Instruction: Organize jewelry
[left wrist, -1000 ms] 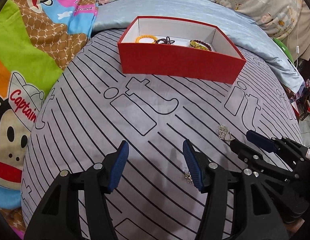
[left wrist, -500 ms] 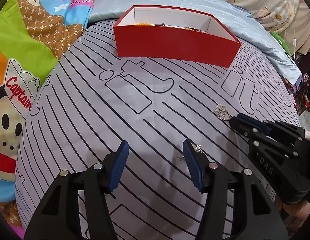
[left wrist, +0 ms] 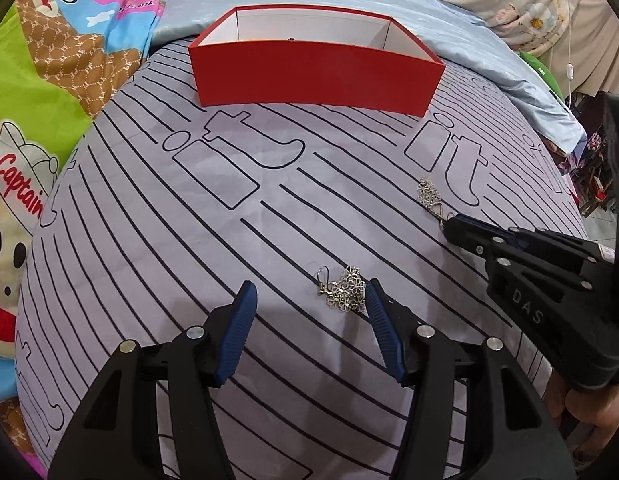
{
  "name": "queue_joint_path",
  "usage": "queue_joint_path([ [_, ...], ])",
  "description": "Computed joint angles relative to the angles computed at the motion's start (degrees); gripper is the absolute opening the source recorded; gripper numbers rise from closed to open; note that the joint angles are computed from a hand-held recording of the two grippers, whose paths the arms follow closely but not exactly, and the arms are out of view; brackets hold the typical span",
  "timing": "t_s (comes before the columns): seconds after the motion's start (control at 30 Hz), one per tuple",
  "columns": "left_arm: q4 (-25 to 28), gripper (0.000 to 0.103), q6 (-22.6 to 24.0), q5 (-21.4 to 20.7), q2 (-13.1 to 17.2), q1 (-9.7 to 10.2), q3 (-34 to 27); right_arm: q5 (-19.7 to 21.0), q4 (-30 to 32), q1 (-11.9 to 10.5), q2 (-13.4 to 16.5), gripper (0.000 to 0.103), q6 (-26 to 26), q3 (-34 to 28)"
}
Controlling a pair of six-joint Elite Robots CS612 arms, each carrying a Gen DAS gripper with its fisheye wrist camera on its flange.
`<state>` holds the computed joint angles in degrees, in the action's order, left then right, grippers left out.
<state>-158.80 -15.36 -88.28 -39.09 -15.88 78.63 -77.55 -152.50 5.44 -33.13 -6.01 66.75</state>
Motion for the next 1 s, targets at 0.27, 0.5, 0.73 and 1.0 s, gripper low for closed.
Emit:
queue_joint_path([
  [0.27, 0.04, 0.038, -1.06, -0.97, 0.76, 0.45, -1.0, 0.39, -0.08, 0.1, -0.33, 0.001, -0.22, 0.7],
  [0.5, -0.61, 0.017, -1.34, -3.27, 1.08, 0.89, -1.31, 0.56, 0.1, 0.1, -0.25, 0.001, -0.23, 0.52],
  [0.73, -1.06, 0.014, -2.31, -5.52, 1.11, 1.36, -1.29, 0.79, 0.27, 0.1, -0.3, 0.001, 0.07, 0.5],
  [1.0, -1.64, 0.013, -2.35, -5.05, 0.68, 1.37, -1.05, 2.02, -0.59, -0.09, -0.93, 0.001, 0.46, 1.02],
])
